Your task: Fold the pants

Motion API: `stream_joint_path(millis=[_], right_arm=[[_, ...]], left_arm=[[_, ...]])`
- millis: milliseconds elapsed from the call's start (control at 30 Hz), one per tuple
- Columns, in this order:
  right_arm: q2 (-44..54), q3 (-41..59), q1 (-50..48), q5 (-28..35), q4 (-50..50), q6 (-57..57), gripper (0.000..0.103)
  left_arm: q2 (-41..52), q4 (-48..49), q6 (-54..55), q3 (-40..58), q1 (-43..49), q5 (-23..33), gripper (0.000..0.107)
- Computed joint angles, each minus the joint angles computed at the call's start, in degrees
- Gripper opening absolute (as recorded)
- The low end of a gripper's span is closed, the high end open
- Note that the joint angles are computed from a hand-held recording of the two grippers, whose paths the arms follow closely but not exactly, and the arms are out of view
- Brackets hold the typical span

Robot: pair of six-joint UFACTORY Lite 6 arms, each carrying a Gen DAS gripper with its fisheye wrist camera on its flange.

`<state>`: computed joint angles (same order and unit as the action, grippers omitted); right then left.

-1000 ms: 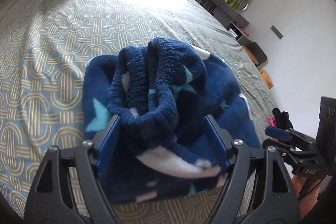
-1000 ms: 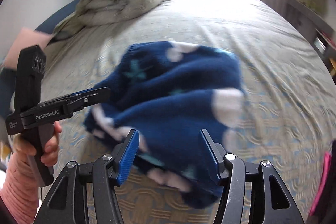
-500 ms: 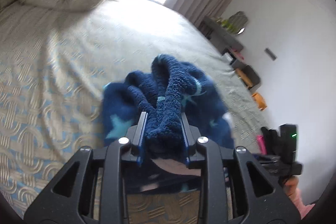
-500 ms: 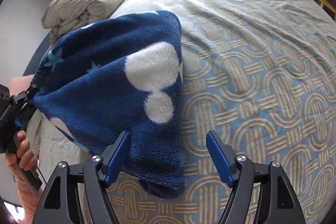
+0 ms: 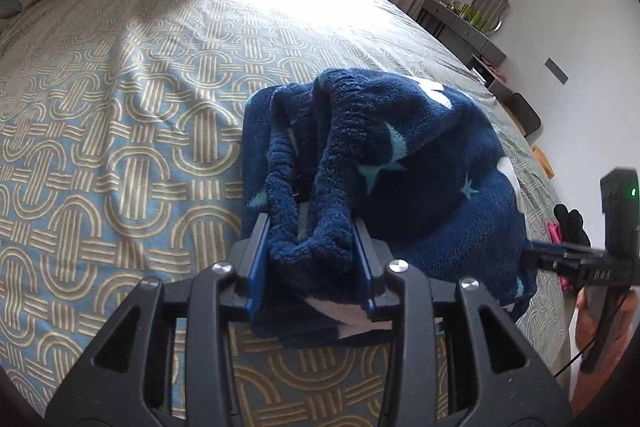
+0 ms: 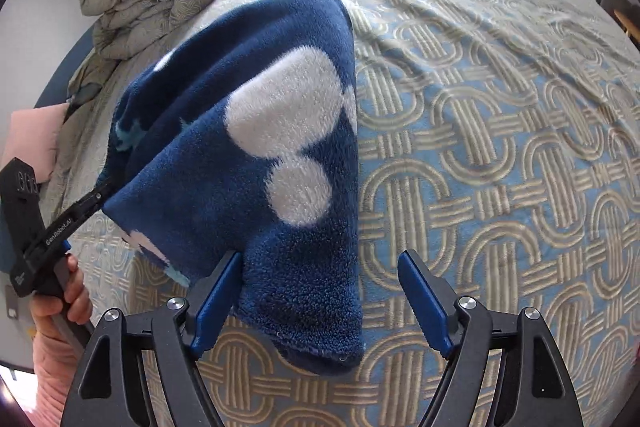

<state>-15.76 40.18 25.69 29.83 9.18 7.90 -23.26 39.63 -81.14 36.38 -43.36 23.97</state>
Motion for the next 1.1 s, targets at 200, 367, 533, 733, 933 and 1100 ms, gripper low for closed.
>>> stream_joint_path(millis=[200,367,533,733,933,1100], right_arm=[[6.4,11.0,1.6,-0.6,-10.1,8.5,0.081],[17.7,22.9,3.1,-0.9,-16.6,14.1,0.081],[28.1,31.8,4.2,0.7,-22.3,20.9,0.081],[34.5,34.4,4.7,0.1,-20.2,19.3,0.081],[35.2,33.9,4.1,-0.8,-13.0,9.5,0.083],[28.9,25.6,-1.3,0.6,7.7,-9.9,0.083]], left_arm=[[0.3,0.5,1.0,2.5,-1.5,3.9,0.058],[2.7,0.5,3.6,7.0,-1.1,5.9,0.059],[7.7,4.0,4.7,14.1,-0.4,8.1,0.065],[22.7,0.1,13.1,23.8,4.4,6.6,0.067],[25.7,-3.1,10.0,17.0,13.2,-0.4,0.079],[17.0,-2.4,7.8,9.9,11.3,0.6,0.079]])
